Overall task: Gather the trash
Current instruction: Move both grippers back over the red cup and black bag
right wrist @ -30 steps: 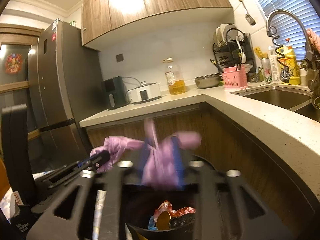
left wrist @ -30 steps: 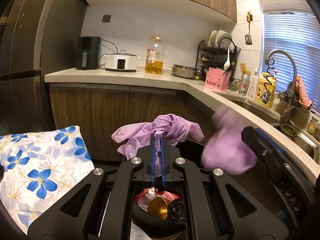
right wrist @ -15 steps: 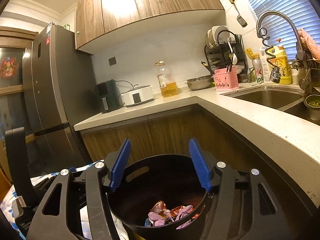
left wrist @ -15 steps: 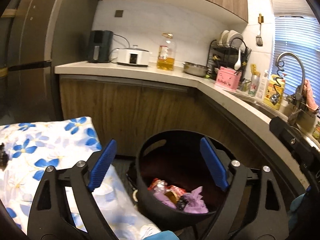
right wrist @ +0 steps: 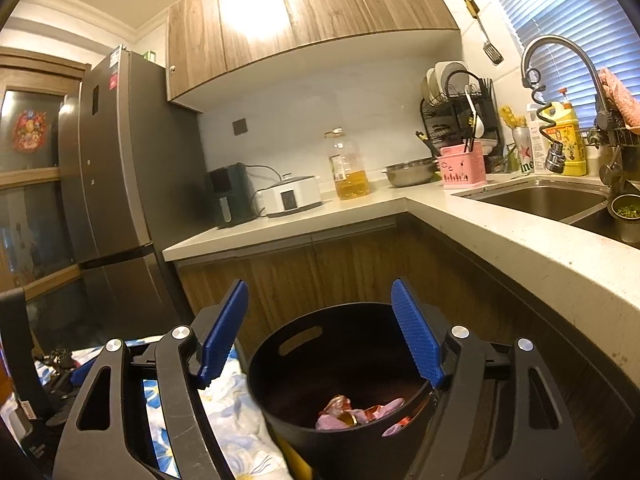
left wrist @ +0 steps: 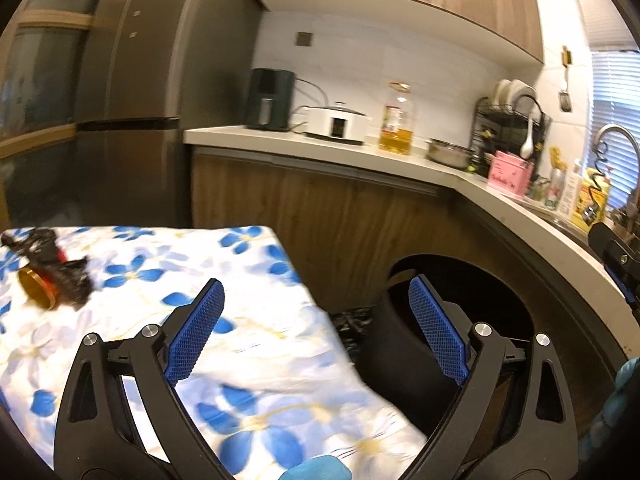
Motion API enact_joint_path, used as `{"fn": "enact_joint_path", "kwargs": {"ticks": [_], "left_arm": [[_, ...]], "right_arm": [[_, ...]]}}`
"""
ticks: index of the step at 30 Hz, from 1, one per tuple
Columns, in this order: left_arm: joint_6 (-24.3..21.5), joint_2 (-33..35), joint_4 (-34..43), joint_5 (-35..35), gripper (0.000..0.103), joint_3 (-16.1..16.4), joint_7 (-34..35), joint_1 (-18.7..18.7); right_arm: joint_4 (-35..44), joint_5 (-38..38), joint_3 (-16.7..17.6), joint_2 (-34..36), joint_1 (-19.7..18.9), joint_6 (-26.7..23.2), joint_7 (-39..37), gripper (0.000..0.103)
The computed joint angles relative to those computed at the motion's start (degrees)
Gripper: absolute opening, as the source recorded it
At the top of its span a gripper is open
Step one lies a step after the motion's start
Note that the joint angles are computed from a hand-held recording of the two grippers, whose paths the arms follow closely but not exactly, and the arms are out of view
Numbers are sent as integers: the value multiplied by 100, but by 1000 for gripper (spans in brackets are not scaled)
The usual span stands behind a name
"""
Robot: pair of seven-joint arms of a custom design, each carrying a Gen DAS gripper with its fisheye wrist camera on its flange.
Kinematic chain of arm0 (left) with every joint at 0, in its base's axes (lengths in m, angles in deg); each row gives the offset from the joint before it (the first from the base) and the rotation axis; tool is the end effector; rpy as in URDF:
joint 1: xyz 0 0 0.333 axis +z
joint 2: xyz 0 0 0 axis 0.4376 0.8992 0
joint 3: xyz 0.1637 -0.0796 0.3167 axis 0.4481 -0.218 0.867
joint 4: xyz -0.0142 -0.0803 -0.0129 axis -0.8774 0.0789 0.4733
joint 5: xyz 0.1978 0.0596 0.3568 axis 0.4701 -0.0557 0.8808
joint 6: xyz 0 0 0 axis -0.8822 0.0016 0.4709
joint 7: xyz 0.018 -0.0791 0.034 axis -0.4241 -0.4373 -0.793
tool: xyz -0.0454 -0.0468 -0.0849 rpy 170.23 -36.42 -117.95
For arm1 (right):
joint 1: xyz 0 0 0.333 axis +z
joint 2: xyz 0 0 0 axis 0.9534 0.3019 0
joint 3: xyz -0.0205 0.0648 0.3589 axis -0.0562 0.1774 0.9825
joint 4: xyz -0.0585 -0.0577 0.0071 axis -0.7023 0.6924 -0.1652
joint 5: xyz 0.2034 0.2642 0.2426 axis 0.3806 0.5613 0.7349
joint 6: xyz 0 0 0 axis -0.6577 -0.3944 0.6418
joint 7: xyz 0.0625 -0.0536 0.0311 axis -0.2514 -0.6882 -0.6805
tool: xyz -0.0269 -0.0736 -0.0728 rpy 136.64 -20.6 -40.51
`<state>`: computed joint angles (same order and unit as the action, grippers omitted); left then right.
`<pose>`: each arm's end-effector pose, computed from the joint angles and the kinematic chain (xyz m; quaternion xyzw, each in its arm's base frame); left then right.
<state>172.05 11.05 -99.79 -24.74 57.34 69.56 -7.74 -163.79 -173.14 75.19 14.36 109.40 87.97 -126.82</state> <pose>0.5948 -0.5141 0.3949 -0.4036 0.7198 -0.5302 0.1947 0.4228 0.3521 0.4220 -0.2696 0.7055 -0.5431 0.3669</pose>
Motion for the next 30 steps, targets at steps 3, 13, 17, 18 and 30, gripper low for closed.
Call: {"fn": "enact_joint_path", "kwargs": {"ticks": [3, 13, 17, 18, 30], "left_arm": [[261, -149, -300, -228, 92, 169, -2, -12], [690, -468, -902, -1130, 92, 483, 307, 206], [772, -521, -1013, -1411, 92, 574, 471, 307], [809, -538, -1058, -1455, 92, 576, 501, 353], [987, -606, -1335, -1771, 92, 586, 572, 913]], "right_arm": [[146, -65, 16, 132, 48, 18, 3, 73], [910, -470, -165, 786, 247, 513, -190, 73], [1371, -615, -309, 1143, 332, 890, -376, 73], [1467, -636, -346, 1214, 366, 951, -419, 73], [3161, -932, -932, 2398, 645, 2296, -1132, 73]]}}
